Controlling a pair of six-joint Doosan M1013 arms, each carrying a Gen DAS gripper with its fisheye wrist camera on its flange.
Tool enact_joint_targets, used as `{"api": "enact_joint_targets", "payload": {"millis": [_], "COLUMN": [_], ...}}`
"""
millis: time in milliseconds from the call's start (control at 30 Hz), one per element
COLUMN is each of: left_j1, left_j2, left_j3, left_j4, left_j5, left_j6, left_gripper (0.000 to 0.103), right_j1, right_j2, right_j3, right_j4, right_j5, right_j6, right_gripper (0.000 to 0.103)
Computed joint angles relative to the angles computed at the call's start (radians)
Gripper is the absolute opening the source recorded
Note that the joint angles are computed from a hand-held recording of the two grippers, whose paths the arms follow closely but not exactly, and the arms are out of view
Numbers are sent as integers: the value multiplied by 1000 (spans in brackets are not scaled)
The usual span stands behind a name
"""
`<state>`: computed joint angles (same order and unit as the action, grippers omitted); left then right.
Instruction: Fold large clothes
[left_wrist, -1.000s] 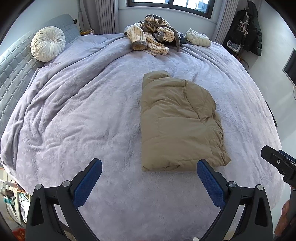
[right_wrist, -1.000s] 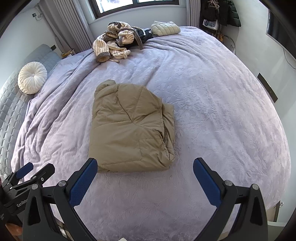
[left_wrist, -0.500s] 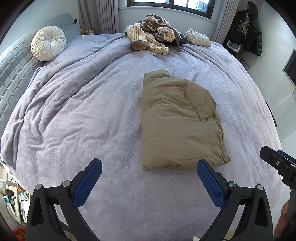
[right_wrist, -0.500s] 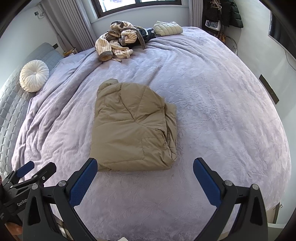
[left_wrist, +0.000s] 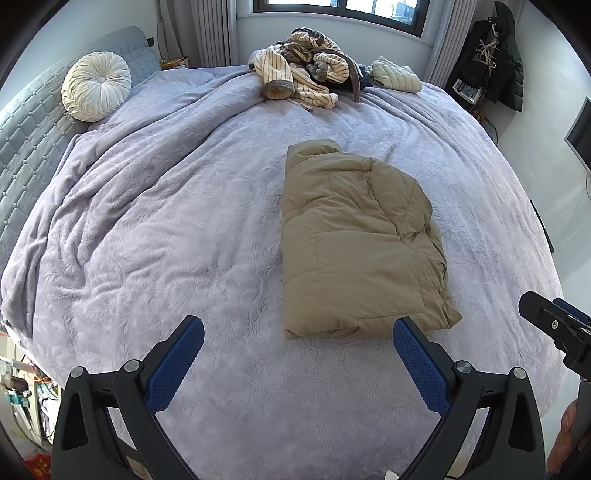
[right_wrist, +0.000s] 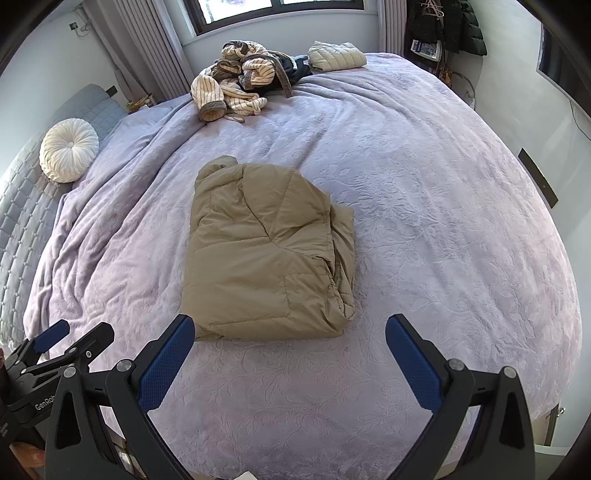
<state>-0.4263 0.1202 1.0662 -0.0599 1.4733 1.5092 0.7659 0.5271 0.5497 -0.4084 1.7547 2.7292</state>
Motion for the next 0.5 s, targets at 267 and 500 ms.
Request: {"api": "enact_joint_targets", "payload": {"millis": [267,500], "left_j1": [0,-1], "left_j2": [0,-3], "left_j3": [-1,3], "left_j4": [0,0], "left_j5": [1,1], "left_j6": [1,0], "left_gripper": [103,103], "right_j1": [2,0], "right_j2": [3,4], "right_j3": [-4,-7], "right_j4": [-1,1], "right_j5": [3,2], "right_j6": [3,-2], "right_gripper": [103,103]}}
